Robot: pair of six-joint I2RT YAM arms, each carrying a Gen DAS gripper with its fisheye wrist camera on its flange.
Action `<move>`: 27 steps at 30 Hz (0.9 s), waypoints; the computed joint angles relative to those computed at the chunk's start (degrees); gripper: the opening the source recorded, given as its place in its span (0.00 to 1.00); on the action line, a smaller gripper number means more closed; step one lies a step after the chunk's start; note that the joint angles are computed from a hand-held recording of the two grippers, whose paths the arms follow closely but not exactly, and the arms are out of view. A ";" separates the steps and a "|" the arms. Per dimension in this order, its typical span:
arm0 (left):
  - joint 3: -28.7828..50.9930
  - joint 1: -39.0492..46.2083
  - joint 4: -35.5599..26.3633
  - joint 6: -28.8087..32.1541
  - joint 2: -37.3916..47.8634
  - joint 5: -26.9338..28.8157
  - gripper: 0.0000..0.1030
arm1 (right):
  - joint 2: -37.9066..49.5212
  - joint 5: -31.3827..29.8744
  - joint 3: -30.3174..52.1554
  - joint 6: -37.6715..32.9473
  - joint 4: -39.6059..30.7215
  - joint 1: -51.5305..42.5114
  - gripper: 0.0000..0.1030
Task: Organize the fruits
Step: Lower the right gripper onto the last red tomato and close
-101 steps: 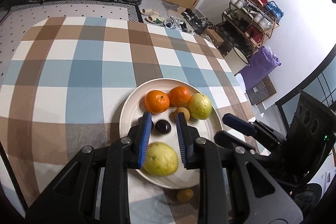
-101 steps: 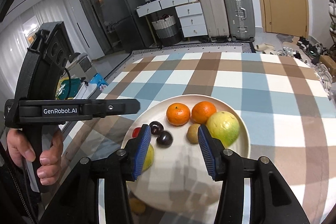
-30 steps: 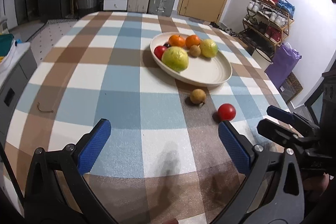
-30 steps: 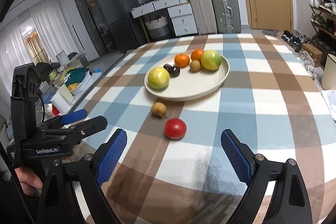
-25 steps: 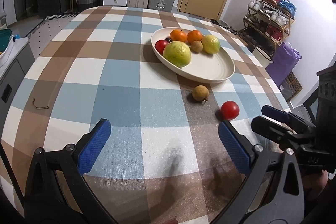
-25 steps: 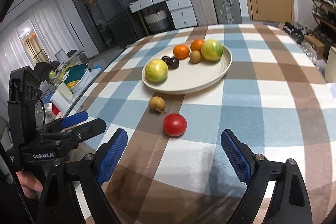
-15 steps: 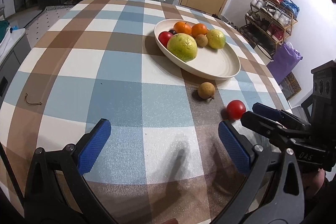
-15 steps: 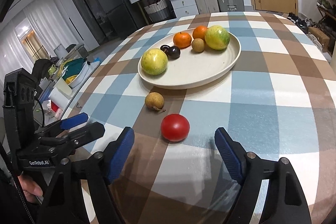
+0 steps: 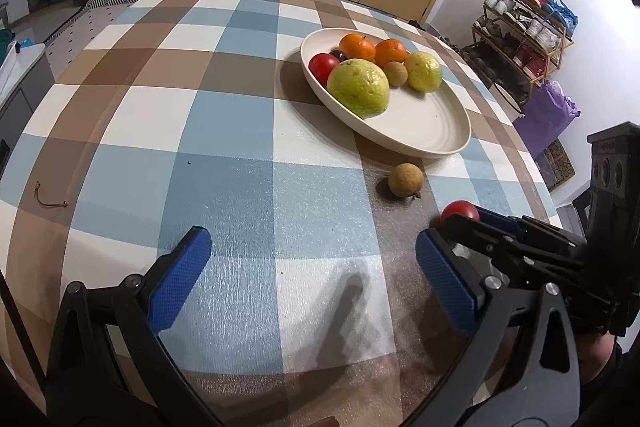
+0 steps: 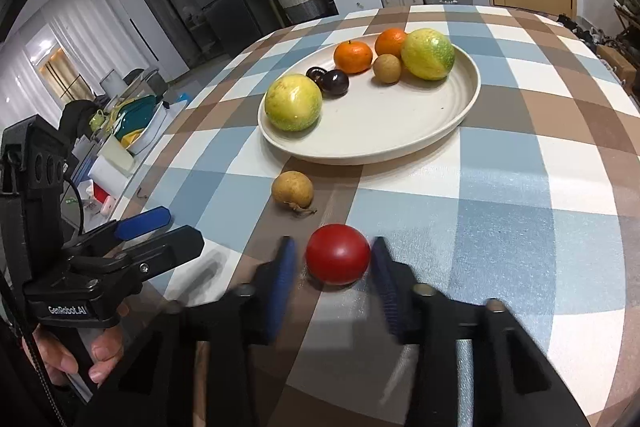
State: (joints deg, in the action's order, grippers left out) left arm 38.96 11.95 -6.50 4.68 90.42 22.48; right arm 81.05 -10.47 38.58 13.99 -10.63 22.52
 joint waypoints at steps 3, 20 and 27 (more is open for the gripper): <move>1.01 -0.96 -0.30 0.13 0.83 -0.86 0.99 | -0.27 -1.81 -0.49 -0.14 0.57 -0.71 0.31; 9.28 -10.26 -2.39 -3.61 8.26 -5.64 0.99 | -7.34 -14.24 -3.78 -0.41 2.94 -13.96 0.31; 11.94 -13.89 -2.26 -4.45 10.93 -9.62 0.99 | -7.17 -16.85 -4.19 -1.13 3.91 -17.37 0.31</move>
State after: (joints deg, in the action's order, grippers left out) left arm 50.91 -1.94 -8.75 0.23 101.35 12.86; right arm 73.88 -27.32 34.39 12.86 -6.72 5.15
